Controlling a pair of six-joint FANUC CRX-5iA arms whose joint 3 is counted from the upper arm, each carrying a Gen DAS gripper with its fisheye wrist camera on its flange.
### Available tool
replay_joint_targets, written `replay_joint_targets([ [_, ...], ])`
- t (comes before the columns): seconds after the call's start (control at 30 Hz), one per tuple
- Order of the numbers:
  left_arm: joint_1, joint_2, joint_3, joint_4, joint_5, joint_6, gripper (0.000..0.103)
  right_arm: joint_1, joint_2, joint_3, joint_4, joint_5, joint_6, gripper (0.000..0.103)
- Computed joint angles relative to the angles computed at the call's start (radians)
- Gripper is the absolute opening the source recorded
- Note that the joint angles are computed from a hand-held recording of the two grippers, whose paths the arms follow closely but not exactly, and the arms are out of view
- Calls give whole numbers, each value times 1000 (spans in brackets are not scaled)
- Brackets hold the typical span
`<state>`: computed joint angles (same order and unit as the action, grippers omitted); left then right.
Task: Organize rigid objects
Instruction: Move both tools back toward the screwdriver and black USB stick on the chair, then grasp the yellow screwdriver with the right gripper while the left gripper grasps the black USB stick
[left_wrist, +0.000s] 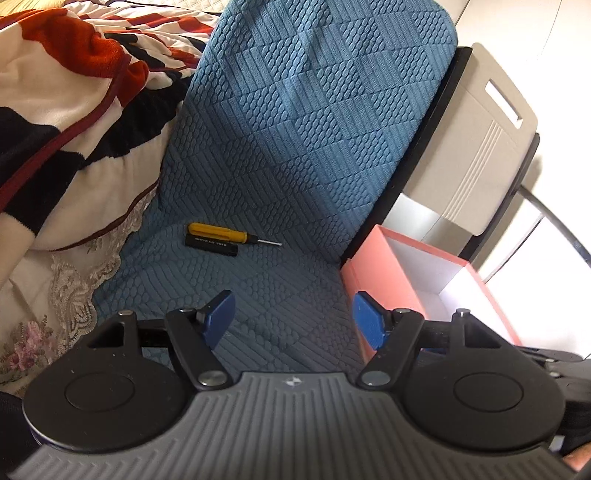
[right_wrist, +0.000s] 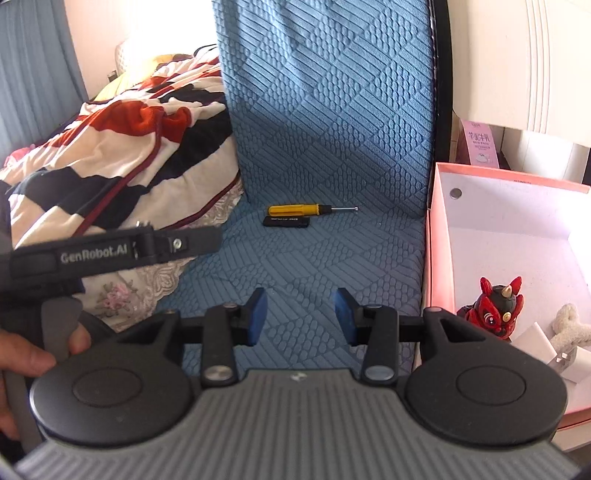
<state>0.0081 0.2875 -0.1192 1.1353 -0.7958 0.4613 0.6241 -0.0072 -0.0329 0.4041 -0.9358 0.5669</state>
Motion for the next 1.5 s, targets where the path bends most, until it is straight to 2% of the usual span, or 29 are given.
replay_joint_targets([
  [0.13,-3,31,29,-16,3,19,75,-24,11,4,-12,21,11,44],
  [0.23,-5,61,54,-11,-2,38,83,-46,25,18,-37,36,43,44],
  [0.33,-1,108,98,-2,-40,96,84,-69,61,52,-53,20,69,44],
  [0.47,-6,145,137,1,-31,112,84,-107,125,114,-96,0,139,44],
  [0.6,-16,187,207,-50,-11,140,84,-138,208,209,-143,-25,242,44],
  [0.7,-28,212,265,-138,37,166,84,-165,272,304,-215,-57,319,44],
  [0.77,-29,240,309,-165,31,157,84,-177,311,359,-248,-71,376,44],
  [0.97,-15,347,483,-247,-28,198,84,-230,422,514,-353,-106,516,43],
  [1.1,-8,424,608,-290,-63,238,84,-254,507,613,-362,-142,584,43],
  [1.27,-4,561,836,-362,-183,332,83,-291,619,766,-418,-202,705,43],
  [1.5,-18,756,1170,-416,-346,390,82,-336,826,1089,-506,-379,899,47],
])
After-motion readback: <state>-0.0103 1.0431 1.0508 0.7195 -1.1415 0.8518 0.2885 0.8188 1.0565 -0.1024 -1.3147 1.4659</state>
